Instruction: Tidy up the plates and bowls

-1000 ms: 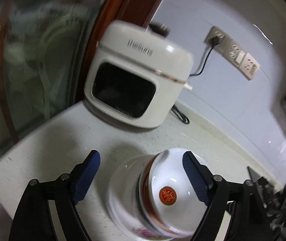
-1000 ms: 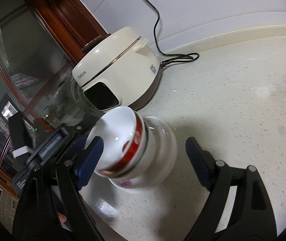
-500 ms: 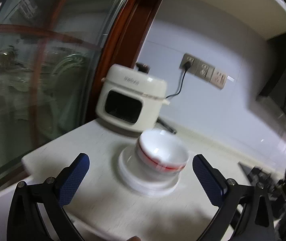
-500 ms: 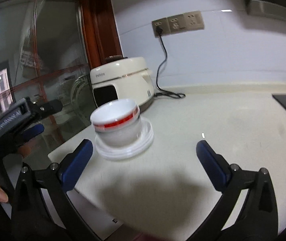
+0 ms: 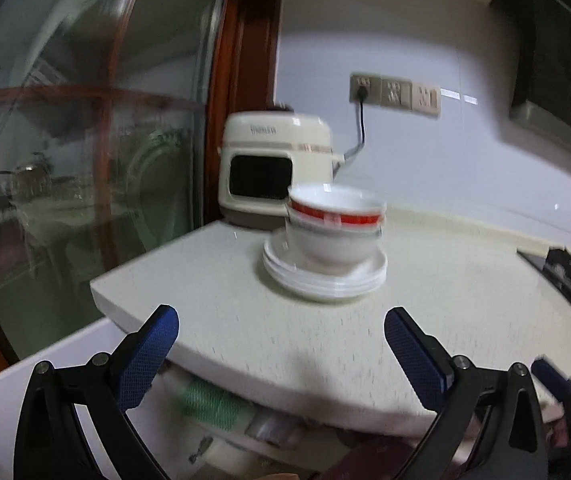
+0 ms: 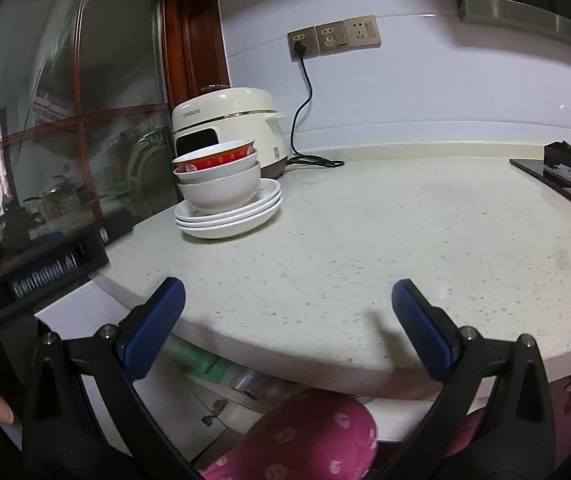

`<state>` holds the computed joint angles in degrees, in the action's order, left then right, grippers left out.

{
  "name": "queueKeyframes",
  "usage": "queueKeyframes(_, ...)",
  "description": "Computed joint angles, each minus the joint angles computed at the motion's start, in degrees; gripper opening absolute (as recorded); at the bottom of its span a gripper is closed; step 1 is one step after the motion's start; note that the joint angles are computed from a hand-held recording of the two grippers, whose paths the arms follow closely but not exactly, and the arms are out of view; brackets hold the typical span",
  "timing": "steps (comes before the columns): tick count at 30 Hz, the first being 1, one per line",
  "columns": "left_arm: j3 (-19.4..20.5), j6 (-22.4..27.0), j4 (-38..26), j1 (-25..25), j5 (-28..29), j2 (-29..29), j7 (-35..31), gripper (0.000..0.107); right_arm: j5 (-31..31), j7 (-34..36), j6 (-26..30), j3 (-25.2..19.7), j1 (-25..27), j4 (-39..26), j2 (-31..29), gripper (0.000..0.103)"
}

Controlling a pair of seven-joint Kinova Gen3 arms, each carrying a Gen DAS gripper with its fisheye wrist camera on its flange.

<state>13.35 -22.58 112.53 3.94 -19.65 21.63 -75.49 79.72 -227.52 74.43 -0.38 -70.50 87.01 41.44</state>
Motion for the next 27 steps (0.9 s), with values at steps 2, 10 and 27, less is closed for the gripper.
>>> queueKeyframes(2, 2.2, 1.6, -0.5, -2.1, -2.8, 0.5, 1.8, 0.103, -0.6, 0.5, 0.7, 0.1, -0.1, -0.5, 0.1, 0.103)
queueKeyframes(10, 3.0, 1.5, 0.4, -3.5, -5.7, 0.7, 2.5, 0.103, -0.9, -0.6, 2.3, 0.2, -0.9, -0.9, 0.6, 0.103)
queueKeyframes(27, 2.3, 1.9, 0.3, -3.7, -5.7, 1.8, 0.4, 0.103, -1.8, 0.5, 2.0, 0.7, -1.1, -1.4, 1.0, 0.103)
